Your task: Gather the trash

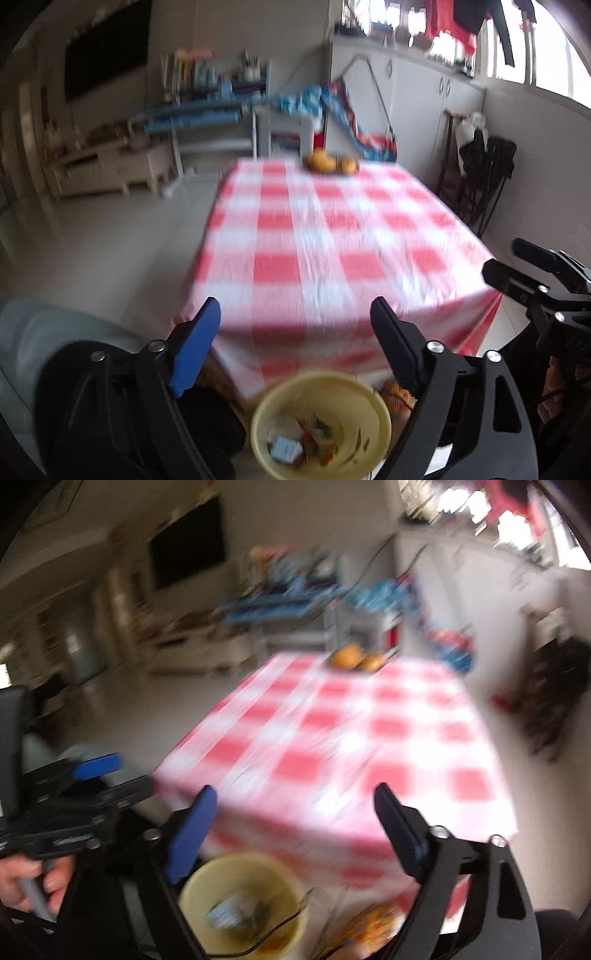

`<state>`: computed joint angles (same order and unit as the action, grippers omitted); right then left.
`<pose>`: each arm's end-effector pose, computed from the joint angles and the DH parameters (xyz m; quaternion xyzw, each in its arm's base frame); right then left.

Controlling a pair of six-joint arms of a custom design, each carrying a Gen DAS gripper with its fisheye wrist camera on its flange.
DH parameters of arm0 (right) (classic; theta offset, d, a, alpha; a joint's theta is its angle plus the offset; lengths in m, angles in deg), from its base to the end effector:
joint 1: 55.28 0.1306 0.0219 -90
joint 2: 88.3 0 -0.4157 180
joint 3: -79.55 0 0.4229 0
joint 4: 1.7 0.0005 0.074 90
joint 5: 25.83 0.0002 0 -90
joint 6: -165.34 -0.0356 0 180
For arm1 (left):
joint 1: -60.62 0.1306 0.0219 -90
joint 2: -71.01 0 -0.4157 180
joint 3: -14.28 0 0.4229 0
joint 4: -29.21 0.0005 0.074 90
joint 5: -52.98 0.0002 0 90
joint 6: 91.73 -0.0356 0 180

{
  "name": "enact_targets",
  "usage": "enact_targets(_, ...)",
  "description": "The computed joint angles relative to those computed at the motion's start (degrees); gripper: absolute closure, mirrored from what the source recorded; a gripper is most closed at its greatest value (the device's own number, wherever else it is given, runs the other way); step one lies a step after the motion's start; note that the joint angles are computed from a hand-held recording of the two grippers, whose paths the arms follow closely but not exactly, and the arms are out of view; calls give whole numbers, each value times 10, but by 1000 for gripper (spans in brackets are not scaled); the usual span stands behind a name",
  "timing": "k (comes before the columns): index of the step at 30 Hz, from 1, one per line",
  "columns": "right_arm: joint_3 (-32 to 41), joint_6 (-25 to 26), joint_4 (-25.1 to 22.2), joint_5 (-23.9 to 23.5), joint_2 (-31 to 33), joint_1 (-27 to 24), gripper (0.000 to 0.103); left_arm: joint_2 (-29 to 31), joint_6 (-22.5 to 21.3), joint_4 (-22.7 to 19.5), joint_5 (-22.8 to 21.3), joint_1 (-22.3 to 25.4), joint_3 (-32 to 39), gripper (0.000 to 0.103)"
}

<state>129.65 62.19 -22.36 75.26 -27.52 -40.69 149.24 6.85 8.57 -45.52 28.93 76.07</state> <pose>0.3188 0.0754 0.3582 0.0364 0.8683 0.0351 0.4935 0.3682 -0.2217 0.3519 0.1465 0.8813 -0.0907 0.4400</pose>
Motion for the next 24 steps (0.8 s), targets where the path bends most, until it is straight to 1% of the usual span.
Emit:
enact_targets(2,-9,6,28,44,-22,17,13,-12,0,15,-12,-2,-1,17)
enact_targets(3,-14,22,47,75,-30,28,11,-18,0,18,-17,-3,1,16)
enact_targets(4,-21,49,73,120,-42,46,9,-23,1,20,-21,-3,2,15)
enact_targets(5,-27,68,96,152,-50,60,8,-29,0,22,-28,-3,3,14)
enact_targets(7,-27,79,119,173,-58,66,8,-41,-7,22,-47,-4,7,12)
enact_targets(9,-30,75,140,190,-59,64,8,-51,-17,25,-66,-3,9,9)
enact_targets(13,-24,40,145,188,-49,45,8,-60,-45,25,-89,4,13,7)
enact_targets(15,-14,21,136,180,-33,38,8,-58,-53,31,-99,8,13,7)
enact_targets(17,-5,9,104,181,-28,44,8,-56,-50,25,-88,13,11,7)
enact_targets(18,4,6,89,175,-14,41,8,-51,-48,19,-79,17,10,7)
enact_targets(19,3,3,76,180,-19,45,8,-47,-50,13,-79,18,12,7)
enact_targets(20,4,3,75,182,-16,45,8,-43,-52,7,-83,18,15,7)
enact_targets(24,0,-5,80,182,-26,49,8,-47,-52,22,-67,25,7,7)
